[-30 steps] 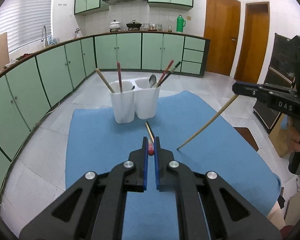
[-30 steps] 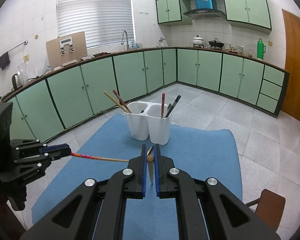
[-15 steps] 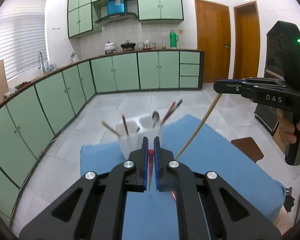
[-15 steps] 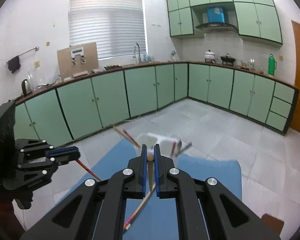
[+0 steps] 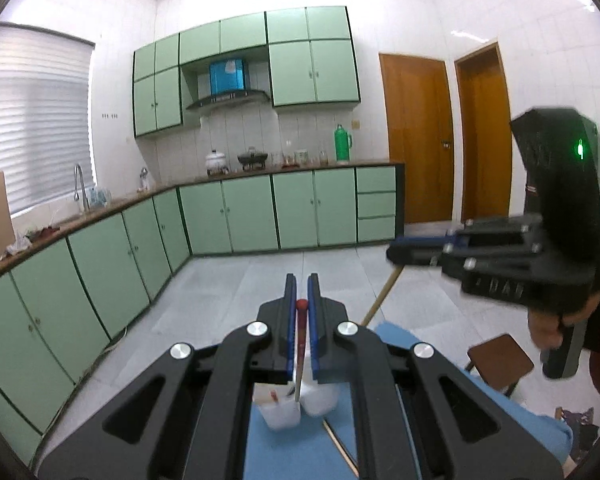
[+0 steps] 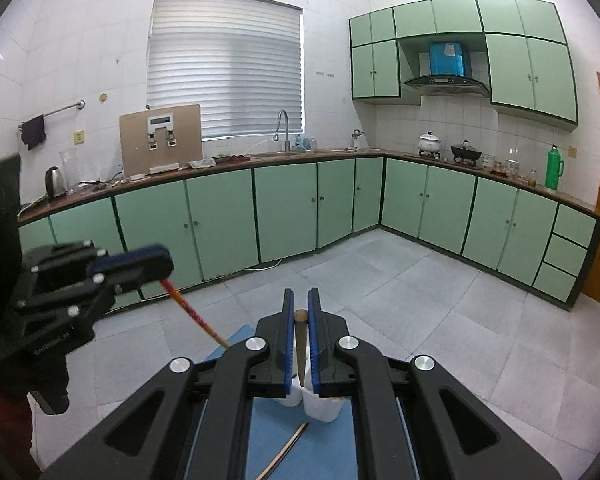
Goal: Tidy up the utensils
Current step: 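Carry both chopsticks over the white holder and lower them in, then open both grippers and withdraw them over the last two chopsticks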
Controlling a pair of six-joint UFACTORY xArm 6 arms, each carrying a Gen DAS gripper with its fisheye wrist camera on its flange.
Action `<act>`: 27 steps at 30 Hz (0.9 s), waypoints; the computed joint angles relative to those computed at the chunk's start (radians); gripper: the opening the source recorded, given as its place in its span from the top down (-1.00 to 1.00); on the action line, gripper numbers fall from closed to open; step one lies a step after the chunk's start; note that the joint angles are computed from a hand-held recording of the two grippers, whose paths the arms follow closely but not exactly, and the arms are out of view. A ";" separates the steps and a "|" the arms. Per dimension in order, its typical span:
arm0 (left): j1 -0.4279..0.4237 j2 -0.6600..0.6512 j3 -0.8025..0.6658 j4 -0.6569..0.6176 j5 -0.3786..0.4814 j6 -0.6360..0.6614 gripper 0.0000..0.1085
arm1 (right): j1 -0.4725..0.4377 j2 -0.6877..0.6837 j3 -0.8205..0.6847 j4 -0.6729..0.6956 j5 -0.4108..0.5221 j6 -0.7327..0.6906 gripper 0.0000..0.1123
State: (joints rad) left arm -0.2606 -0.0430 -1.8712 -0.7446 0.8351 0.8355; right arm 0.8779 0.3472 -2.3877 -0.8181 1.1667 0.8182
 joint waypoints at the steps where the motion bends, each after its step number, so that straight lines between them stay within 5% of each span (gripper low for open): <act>1: -0.008 0.017 -0.019 0.009 -0.008 -0.006 0.92 | -0.010 0.035 -0.053 0.010 0.014 -0.022 0.88; 6: -0.041 0.119 -0.098 0.056 -0.034 -0.052 0.92 | -0.051 0.108 -0.131 0.049 0.039 -0.050 0.88; 22: -0.019 0.283 -0.103 0.091 -0.005 -0.171 0.88 | -0.131 -0.024 0.225 0.132 -0.070 0.104 0.75; 27: 0.006 0.170 0.033 0.031 -0.053 -0.128 0.41 | -0.094 -0.138 0.374 0.033 -0.071 0.213 0.43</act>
